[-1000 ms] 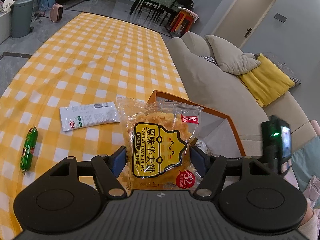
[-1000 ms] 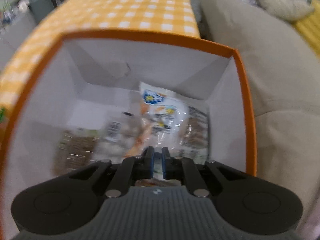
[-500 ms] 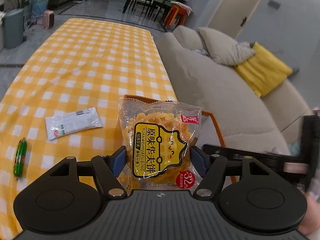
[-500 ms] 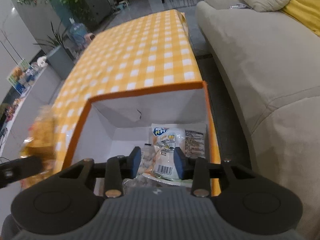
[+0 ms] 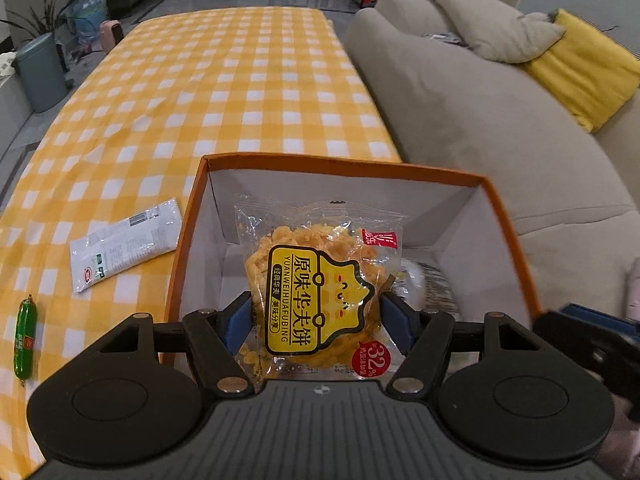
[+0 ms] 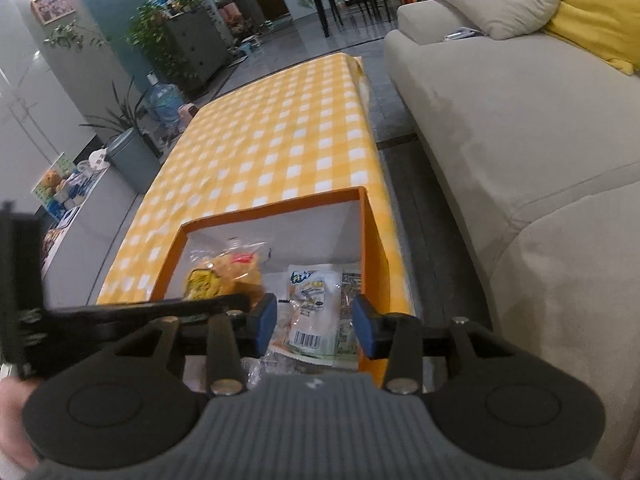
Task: Organize snacks
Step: 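Lower the waffle bag into the box and open the left tool, then move both tools from the box back toward the sachet and sausage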
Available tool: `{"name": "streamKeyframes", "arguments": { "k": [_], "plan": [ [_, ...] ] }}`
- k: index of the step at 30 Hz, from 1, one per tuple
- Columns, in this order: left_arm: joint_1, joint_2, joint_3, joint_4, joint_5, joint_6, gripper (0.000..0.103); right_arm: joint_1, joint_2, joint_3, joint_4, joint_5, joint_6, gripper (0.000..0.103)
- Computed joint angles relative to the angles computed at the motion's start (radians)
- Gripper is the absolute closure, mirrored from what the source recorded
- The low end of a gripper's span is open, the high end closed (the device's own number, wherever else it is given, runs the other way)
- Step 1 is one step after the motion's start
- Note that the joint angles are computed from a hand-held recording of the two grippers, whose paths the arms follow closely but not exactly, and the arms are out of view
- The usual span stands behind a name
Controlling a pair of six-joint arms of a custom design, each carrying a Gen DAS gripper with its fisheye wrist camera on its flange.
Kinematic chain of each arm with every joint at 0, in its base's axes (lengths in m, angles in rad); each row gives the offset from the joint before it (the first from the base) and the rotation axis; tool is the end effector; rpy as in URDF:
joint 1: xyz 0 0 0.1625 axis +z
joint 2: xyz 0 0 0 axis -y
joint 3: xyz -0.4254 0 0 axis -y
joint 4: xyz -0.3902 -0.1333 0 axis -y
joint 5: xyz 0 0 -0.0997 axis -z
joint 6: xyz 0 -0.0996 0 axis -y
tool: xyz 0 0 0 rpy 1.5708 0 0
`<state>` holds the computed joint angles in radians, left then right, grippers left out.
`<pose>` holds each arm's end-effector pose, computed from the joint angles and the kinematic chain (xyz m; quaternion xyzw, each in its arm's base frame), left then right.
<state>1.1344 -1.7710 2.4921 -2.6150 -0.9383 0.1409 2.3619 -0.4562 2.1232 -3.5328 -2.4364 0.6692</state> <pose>0.0353 -0.3790 0.2773 0.2191 0.9135 -0.1964 0.2811 0.3665 -0.2815 -0.0713 -0.0068 -0.9000 0.3761 0.2201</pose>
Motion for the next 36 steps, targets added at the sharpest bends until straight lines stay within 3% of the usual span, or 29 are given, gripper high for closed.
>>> {"name": "streamKeyframes", "arguments": {
  "k": [3,8,10,13,15,17,18,19,21,22,25,32,36],
  "plan": [
    [0.015,0.032,-0.007,-0.030,0.007,-0.002,0.025,-0.005,0.001,0.005,-0.019,0.022,-0.016,0.062],
    [-0.005,0.057,0.026,-0.167,0.083,0.051,0.017,0.002,0.003,0.007,-0.020,0.016,0.001,0.060],
    [-0.015,0.038,0.033,-0.165,0.098,0.048,0.017,-0.001,0.001,0.013,-0.020,0.023,0.010,0.059],
    [0.002,-0.019,0.021,-0.104,0.029,0.057,0.015,-0.008,0.000,0.018,-0.020,0.037,0.027,0.057],
    [-0.001,-0.041,0.014,-0.081,0.027,0.030,0.015,-0.009,0.000,0.018,-0.018,0.039,0.031,0.057],
    [0.018,-0.072,0.001,-0.064,-0.038,0.039,0.021,-0.008,0.001,0.017,-0.018,0.038,0.030,0.057],
    [0.051,-0.081,-0.021,-0.046,-0.117,0.057,0.037,-0.008,0.002,0.018,-0.020,0.039,0.033,0.057],
    [0.074,-0.063,-0.050,-0.014,-0.165,0.052,0.062,-0.006,0.001,0.019,-0.019,0.040,0.037,0.057],
    [0.091,-0.023,-0.086,0.022,-0.174,0.034,0.093,-0.003,0.000,0.017,-0.010,0.040,0.045,0.054],
    [0.094,0.003,-0.093,0.009,-0.160,0.037,0.101,-0.002,0.000,0.017,-0.010,0.043,0.047,0.052],
    [0.095,0.058,-0.092,-0.042,-0.119,0.068,0.101,-0.003,0.004,0.013,-0.011,0.049,0.038,0.050],
    [0.154,0.118,-0.117,-0.002,-0.155,0.082,0.102,0.008,0.007,0.002,-0.006,0.030,0.013,0.050],
    [0.135,0.125,-0.067,-0.074,-0.113,0.107,0.101,-0.019,0.001,0.029,-0.087,0.121,-0.001,0.048]
  ]
}}
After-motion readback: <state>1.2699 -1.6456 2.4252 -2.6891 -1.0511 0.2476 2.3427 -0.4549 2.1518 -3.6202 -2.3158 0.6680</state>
